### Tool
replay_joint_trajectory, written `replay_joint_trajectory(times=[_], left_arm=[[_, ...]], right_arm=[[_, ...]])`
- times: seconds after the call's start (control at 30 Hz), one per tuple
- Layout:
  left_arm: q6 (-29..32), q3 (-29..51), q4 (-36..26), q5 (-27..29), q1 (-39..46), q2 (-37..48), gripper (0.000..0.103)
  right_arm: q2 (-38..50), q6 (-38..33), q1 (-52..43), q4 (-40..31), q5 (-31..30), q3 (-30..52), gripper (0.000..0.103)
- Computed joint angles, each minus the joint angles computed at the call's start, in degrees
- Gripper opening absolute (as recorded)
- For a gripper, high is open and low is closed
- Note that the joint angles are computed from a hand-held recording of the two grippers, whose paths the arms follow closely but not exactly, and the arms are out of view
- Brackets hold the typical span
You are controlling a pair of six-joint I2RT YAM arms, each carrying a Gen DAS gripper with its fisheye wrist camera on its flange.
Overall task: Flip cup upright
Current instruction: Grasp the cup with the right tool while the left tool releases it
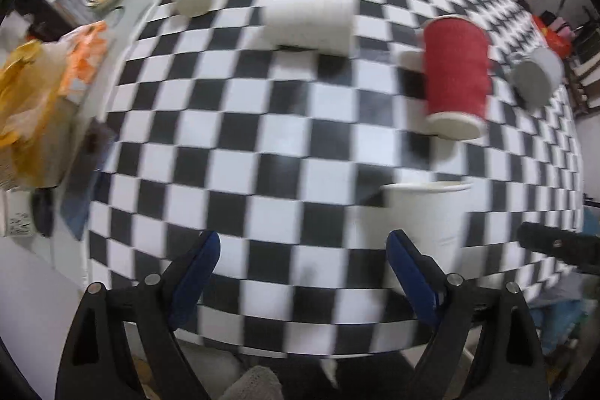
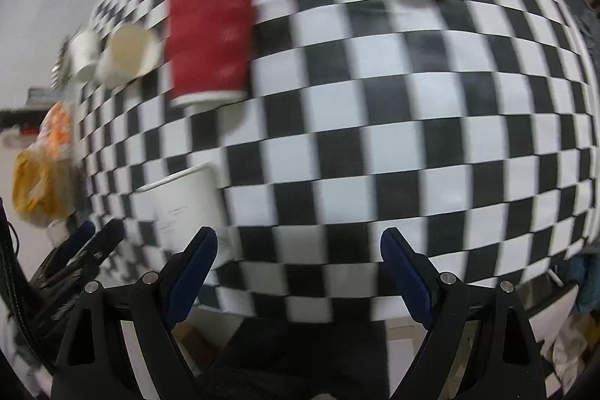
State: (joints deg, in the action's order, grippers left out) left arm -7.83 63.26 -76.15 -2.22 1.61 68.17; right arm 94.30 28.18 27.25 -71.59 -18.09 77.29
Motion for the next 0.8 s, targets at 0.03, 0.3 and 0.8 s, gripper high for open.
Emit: replay_joint_trajectory(times=[0.03,0.3,0.8], left_arm=[[3.4,-2.32,0.27,-2.15,4.74,-1.51,0.091],[15.38,-10.61,1.91,0.83,22.54,-3.6,0.091],[22.72,-8.13,6.78,3.24,32.64,3.28,0.091]], right_arm=[[1.62,0.57,2.04,0.52,-0.52,1.15,0.09],[16.12,3.85,10.66,4.88,-3.0,8.03,0.09],[12.83,11.09,14.6,21.35,-0.92,3.48,0.064]])
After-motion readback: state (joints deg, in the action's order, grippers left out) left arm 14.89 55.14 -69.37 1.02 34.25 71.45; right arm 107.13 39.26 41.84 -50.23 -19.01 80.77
